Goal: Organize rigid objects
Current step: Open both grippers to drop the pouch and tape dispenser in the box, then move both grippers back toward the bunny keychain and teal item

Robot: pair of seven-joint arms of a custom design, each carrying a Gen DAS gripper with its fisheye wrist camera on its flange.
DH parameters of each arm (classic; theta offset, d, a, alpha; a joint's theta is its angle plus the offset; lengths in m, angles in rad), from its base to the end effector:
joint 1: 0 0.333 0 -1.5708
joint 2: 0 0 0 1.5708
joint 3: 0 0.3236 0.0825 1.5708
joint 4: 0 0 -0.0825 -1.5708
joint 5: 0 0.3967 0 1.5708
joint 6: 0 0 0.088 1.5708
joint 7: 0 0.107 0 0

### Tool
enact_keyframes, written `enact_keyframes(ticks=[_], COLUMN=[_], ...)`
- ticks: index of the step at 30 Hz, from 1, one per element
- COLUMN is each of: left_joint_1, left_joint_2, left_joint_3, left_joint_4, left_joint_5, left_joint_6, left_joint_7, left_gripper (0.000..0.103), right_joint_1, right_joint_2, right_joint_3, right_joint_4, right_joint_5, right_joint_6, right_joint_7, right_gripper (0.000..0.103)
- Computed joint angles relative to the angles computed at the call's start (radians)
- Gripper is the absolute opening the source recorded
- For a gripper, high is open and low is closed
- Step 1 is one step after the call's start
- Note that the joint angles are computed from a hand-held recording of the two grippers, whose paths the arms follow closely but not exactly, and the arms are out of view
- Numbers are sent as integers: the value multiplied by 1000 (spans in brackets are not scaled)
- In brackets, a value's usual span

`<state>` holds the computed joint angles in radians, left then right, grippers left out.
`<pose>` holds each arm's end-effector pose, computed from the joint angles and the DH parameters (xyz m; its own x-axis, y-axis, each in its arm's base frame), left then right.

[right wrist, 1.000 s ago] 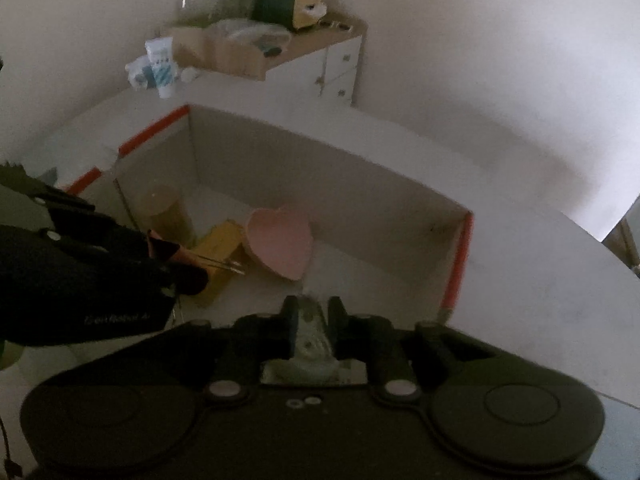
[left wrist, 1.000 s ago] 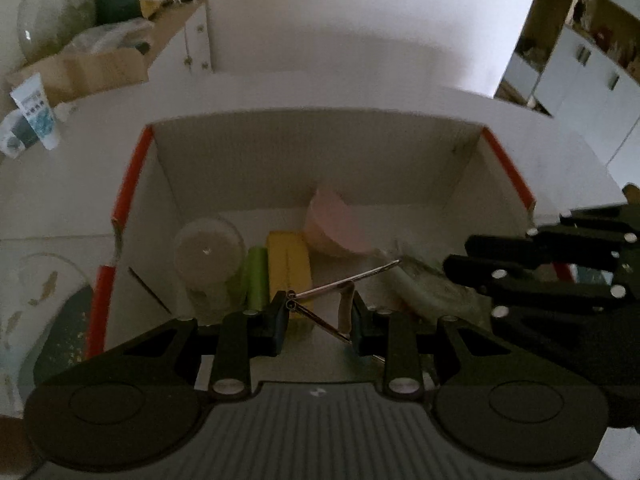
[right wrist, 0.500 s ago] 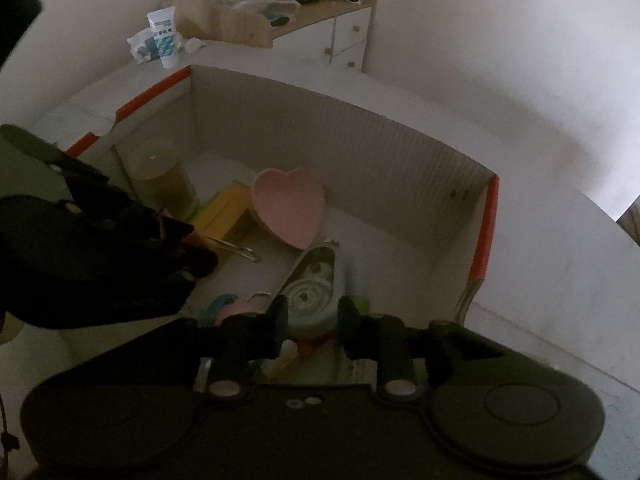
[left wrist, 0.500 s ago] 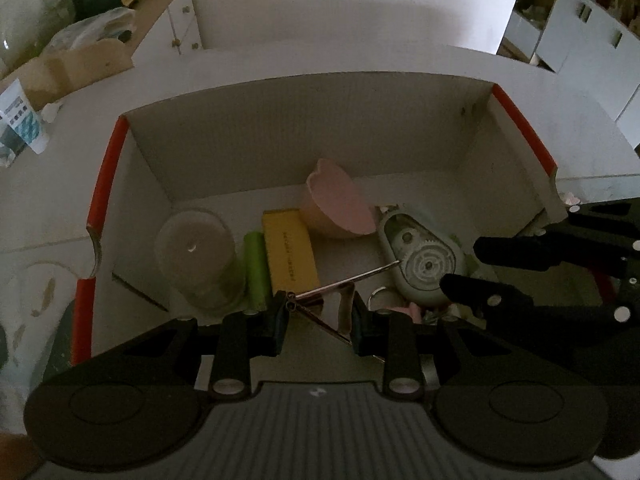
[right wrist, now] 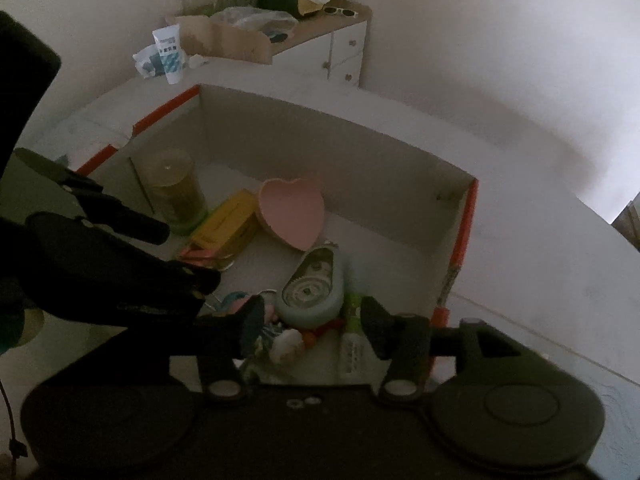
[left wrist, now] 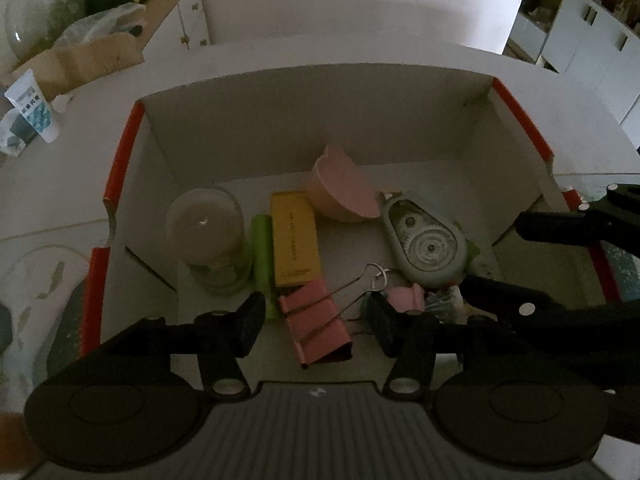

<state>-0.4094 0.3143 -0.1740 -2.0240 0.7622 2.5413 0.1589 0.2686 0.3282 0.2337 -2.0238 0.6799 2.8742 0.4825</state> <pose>0.5208 -0.3489 0.3129 0.2479 -0.9688 -0.0022 -0.8579 -0.2184 -0.4651 0.5841 0.2710 0.3369 0.8026 -0.5954 0.0360 -0.4633 -0.6603 -0.5911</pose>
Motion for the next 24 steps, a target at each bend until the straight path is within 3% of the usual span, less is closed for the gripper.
enact_keyframes(ticks=[11,24], left_joint_1=[-25,-71], left_joint_2=[-67,-99], left_joint_3=[-9,-52], left_joint_4=[-35,13], left_joint_5=[101,239], left_joint_6=[-4,-83], left_joint_7=[-121,-238], left_gripper=[60,64], right_joint_1=[-36,-16], right_joint_2=[-96,-237], right_joint_3=[22,-88], right_joint_4=[-63,-130], right_joint_5=[197,464], right_joint_6=[-18,-163], right_joint_7=[-176,-419], right_gripper=[64,80])
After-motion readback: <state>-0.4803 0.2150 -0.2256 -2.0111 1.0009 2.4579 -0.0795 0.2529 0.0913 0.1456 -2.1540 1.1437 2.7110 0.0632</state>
